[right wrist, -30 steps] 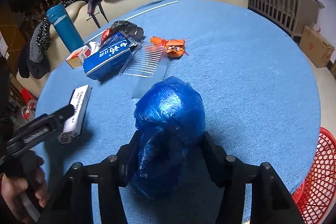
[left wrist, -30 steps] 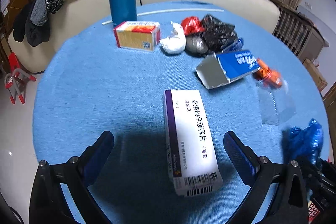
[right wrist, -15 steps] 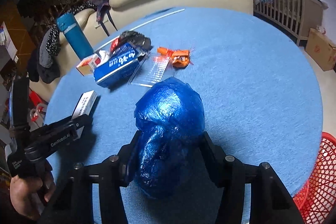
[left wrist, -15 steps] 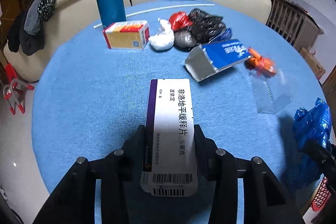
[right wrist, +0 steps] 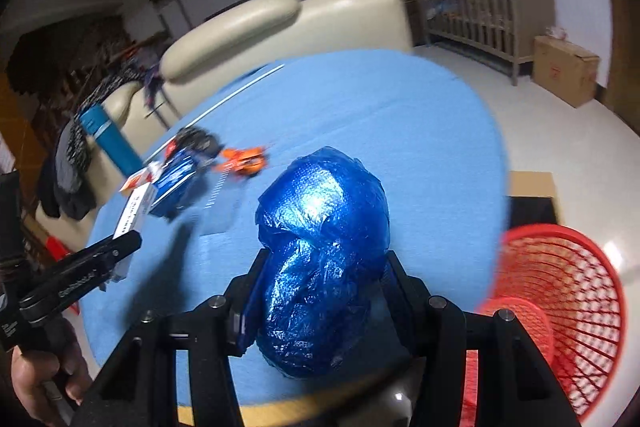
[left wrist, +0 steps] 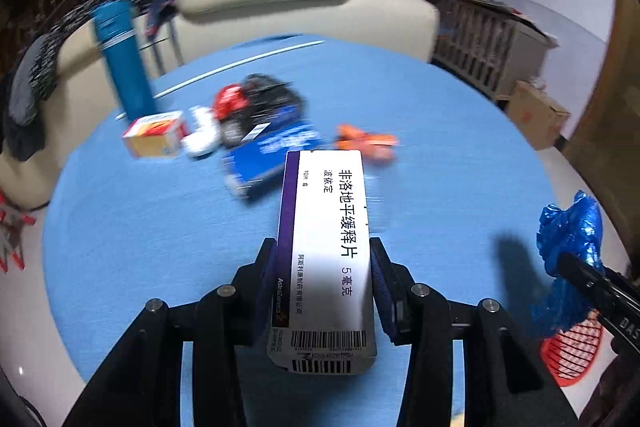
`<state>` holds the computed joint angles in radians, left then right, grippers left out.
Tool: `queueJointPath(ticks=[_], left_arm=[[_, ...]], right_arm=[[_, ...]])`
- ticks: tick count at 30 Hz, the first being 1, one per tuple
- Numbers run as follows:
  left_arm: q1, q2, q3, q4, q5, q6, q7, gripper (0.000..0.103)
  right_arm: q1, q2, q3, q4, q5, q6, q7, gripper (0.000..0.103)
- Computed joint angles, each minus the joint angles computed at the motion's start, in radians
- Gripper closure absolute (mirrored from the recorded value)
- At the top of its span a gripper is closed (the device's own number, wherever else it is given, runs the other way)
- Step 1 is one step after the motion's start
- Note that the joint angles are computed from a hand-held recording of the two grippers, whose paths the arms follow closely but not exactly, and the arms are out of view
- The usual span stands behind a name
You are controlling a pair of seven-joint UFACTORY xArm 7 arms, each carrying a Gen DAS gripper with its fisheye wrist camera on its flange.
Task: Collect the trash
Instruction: 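Carry both items to the red basket and open both tools to drop them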
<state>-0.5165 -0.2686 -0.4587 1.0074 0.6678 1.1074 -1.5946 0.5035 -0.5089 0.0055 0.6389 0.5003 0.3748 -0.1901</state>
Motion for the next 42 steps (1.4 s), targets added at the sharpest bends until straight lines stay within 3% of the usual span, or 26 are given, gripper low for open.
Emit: queueJointPath(ticks=[5,16,19,21,25,37,39,42], left_arm=[[-0.029,0.124,-0.004,0.123,0.069,-0.021,0.024,0.057],[-0.197,0.367,0.074,0.386,0.162,-0.032,0.128,0.057],[-0.241,0.430,0.101,0.458,0.158,-0.043,0.174,0.057],[-0.271,0.472,0.119,0.508,0.154,-0.041,0.211,0.057],[-0.331,0.561,0.152,0.613,0.140,-0.043,0.283,0.057],[-0.452,0.795,0.249,0.899,0.012,-0.068,0.513,0.055],[-0.461,0.840,0.264,0.960,-0.028,-0.054,0.559,0.038],[-0.469,0.855,0.287,0.984,-0.081,-0.044,0.603,0.031]], right_arm=[[-0.108,-0.072,-0.035,-0.065,-0.056,0.022,0.035,0.046],[-0.300,-0.100,-0.111,-0.148,-0.154,0.086,0.059,0.045],[-0.325,-0.072,-0.117,-0.144,-0.168,0.121,0.051,0.042],[-0.345,-0.046,-0.113,-0.136,-0.177,0.153,0.055,0.035],[-0.378,-0.053,-0.112,-0.157,-0.170,0.142,0.060,0.027],[-0.440,-0.114,-0.193,-0.159,-0.106,0.060,0.094,0.027],[-0.448,-0.118,-0.199,-0.157,-0.104,0.056,0.099,0.027],[-0.444,-0.109,-0.205,-0.147,-0.098,0.051,0.098,0.027]])
